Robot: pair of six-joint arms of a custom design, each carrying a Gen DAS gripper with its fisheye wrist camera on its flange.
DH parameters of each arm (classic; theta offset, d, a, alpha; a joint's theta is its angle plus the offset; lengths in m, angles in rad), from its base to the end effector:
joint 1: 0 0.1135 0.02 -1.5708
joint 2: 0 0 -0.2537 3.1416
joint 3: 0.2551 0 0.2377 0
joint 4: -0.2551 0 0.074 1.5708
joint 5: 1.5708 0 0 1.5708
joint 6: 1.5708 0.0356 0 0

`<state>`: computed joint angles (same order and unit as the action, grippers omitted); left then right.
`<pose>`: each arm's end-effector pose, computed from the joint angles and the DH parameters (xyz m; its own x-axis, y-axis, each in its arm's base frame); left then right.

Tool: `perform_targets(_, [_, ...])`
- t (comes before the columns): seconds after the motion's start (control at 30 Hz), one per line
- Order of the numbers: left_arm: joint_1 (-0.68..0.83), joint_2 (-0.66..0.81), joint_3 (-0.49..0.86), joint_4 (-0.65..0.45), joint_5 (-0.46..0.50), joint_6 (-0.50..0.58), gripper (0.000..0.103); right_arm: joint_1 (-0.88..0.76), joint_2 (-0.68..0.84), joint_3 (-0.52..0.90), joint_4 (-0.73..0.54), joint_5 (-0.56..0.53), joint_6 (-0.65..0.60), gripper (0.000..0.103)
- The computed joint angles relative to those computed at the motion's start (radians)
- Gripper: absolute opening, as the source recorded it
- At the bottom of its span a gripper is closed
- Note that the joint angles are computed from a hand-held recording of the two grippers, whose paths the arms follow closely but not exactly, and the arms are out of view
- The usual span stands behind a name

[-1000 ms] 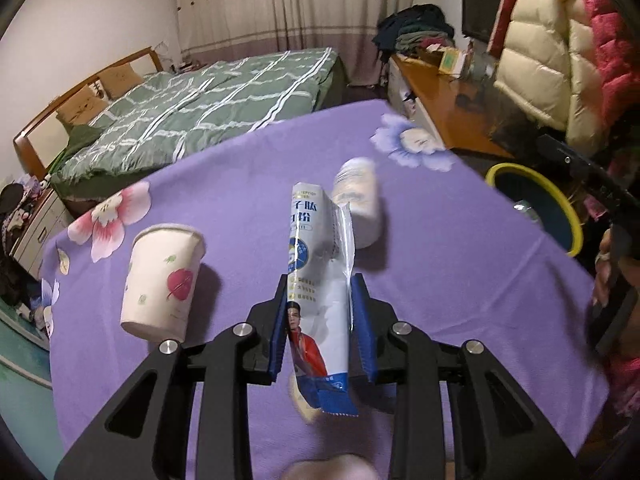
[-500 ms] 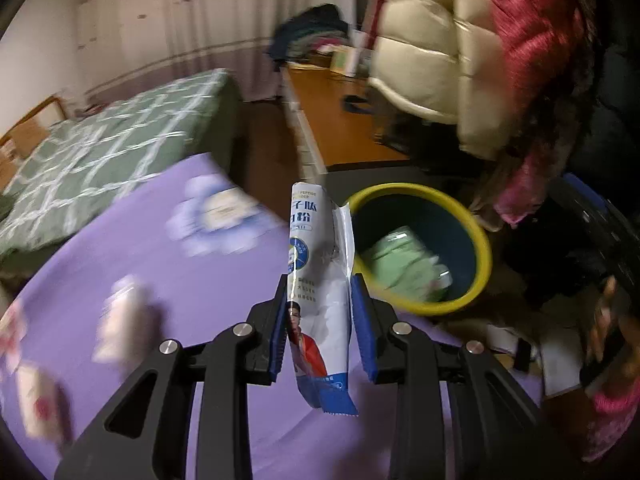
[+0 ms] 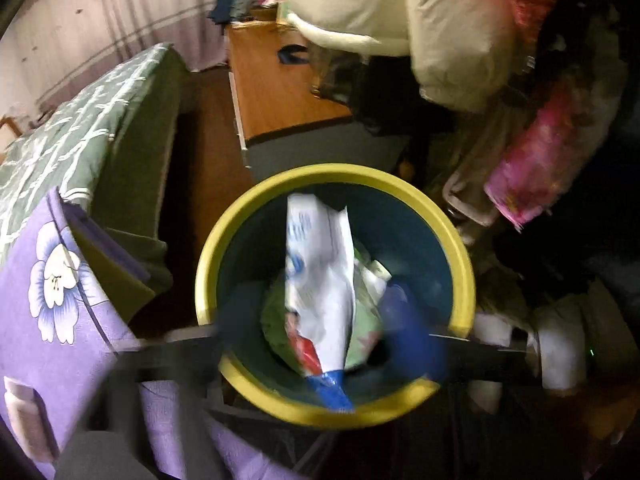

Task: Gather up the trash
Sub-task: 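Carry the wrapper over the bin and open the left tool, then move both tools back over the table toward the white pill bottle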

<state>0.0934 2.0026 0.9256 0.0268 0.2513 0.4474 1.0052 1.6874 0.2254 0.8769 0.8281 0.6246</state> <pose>0.3413 0.0231 0.0757 -0.7645 0.3493 -0.5418 0.4033 0.9148 0.0207 0.1378 0.1682 0.0892 -0.3815 0.1369 -0.9142 -0.0231 0.9873 0.1575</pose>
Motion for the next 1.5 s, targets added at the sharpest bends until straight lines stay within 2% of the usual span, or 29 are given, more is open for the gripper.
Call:
perform_targets(0.07, [-0.015, 0.001, -0.01, 0.042, -0.029, -0.018, 0.09, -0.011, 0.009, -0.008, 0.023, -0.012, 0.0, 0.064])
perform_targets(0.17, [0.025, -0.031, -0.018, 0.018, 0.013, -0.027, 0.091, -0.016, 0.017, -0.007, 0.034, -0.016, 0.002, 0.064])
perform_targets(0.27, [0.115, -0.129, -0.076, 0.024, 0.07, -0.01, 0.092, -0.021, 0.035, 0.011, 0.035, -0.017, 0.003, 0.064])
perform_targets(0.4, [0.313, -0.266, -0.151, 0.004, 0.178, 0.032, 0.094, -0.014, 0.082, 0.06, 0.023, -0.034, 0.003, 0.064])
perform_targets(0.57, [0.65, -0.347, -0.184, -0.045, 0.32, 0.157, 0.096, 0.014, 0.174, 0.194, -0.036, -0.076, -0.021, 0.064])
perform_targets(0.73, [0.989, -0.259, -0.064, -0.112, 0.432, 0.266, 0.096, 0.047, 0.25, 0.35, -0.105, -0.14, -0.05, 0.064])
perform_targets(0.93, [1.256, -0.049, 0.164, -0.102, 0.473, 0.279, 0.098, 0.109, 0.359, 0.598, -0.229, -0.22, -0.09, 0.064])
perform_targets(1.07, [1.353, 0.122, 0.359, -0.079, 0.445, 0.229, 0.098, 0.147, 0.458, 0.823, -0.357, -0.265, -0.122, 0.064])
perform_targets(1.23, [1.418, 0.299, 0.57, -0.102, 0.444, 0.161, 0.098, 0.171, 0.59, 1.091, -0.499, -0.323, -0.159, 0.064])
perform_targets(1.27, [1.422, 0.308, 0.575, -0.1, 0.447, 0.151, 0.098, 0.176, 0.63, 1.165, -0.531, -0.34, -0.17, 0.064])
perform_targets(1.3, [1.43, 0.34, 0.626, -0.133, 0.456, 0.139, 0.098, 0.175, 0.658, 1.222, -0.557, -0.357, -0.179, 0.064])
perform_targets(1.4, [1.433, 0.37, 0.66, -0.153, 0.458, 0.136, 0.098, 0.165, 0.76, 1.422, -0.667, -0.418, -0.196, 0.069])
perform_targets(1.5, [1.43, 0.363, 0.625, -0.125, 0.442, 0.152, 0.098, 0.153, 0.843, 1.58, -0.751, -0.471, -0.244, 0.076])
